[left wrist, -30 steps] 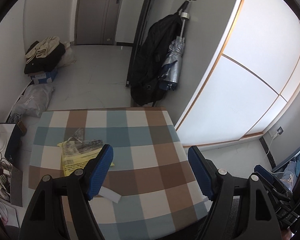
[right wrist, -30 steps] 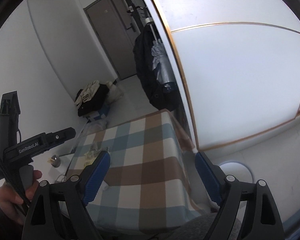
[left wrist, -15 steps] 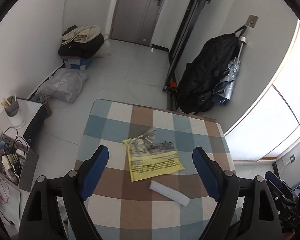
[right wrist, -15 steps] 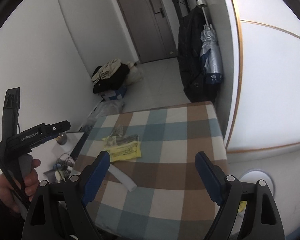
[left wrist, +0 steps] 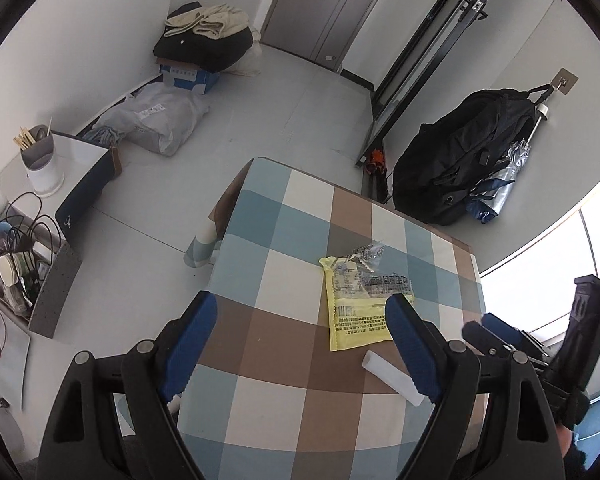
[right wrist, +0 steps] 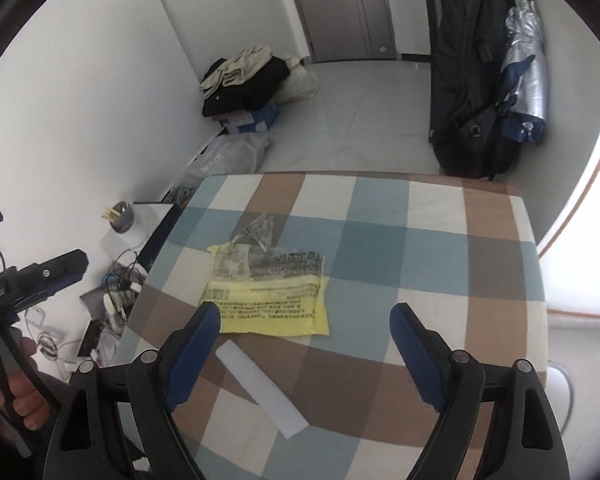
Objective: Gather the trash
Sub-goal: 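Move both open tools back over the table, then grasp the yellow plastic bag with the right tool, then grasp the white foam roll with the left tool while the right tool holds the bag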
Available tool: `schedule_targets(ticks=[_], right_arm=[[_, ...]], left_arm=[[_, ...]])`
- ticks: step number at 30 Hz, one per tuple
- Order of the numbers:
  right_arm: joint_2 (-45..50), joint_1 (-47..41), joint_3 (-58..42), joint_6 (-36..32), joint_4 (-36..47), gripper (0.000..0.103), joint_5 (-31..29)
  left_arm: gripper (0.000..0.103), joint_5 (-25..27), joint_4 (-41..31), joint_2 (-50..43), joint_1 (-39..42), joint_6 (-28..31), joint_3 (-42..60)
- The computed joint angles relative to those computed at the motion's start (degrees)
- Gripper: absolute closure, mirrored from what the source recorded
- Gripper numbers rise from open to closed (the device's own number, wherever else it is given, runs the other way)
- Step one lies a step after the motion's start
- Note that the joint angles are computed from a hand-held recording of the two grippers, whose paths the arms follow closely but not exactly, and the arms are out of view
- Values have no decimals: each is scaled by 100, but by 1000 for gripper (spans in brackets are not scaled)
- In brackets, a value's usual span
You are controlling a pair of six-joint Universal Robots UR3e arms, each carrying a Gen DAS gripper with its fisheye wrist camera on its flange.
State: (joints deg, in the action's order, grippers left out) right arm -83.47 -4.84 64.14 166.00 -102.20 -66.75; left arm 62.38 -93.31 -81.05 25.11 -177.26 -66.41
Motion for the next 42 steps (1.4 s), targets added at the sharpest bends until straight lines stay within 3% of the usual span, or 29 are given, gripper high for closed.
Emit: schedule_targets(ticks=[9, 12, 16, 19, 20, 22, 23, 28, 42], right_arm=[[1467, 612, -1134, 345, 193, 18, -504], [1785, 673, -1525, 347, 473, 33, -456], [1822, 901, -1528, 237, 352, 39, -853], [1751, 1176, -1339, -18, 52, 59, -1491], [1698, 1218, -1231, -102, -48, 70, -1612], [1621, 1145, -1192, -217, 48, 85, -1522], [1614, 1074, -1264, -264, 217, 98, -1403], [1446, 886, -1242, -206, 479, 100, -1126], [-547, -726, 456, -113, 237, 100, 315]], left_arm=[[19, -154, -314, -160, 220, 61, 318], [19, -198, -458, -241, 278, 27, 401], [19, -137, -400, -287, 260, -17, 462], [19, -65, -320, -301, 221, -82, 436], [19, -25, -304, -328, 190, -111, 446], [19, 23, -312, -325, 177, -130, 430], [19, 34, -300, -299, 184, -127, 391], [19, 160, -215, -291, 120, -162, 371], [19, 597, 266, -298, -637, -69, -92]])
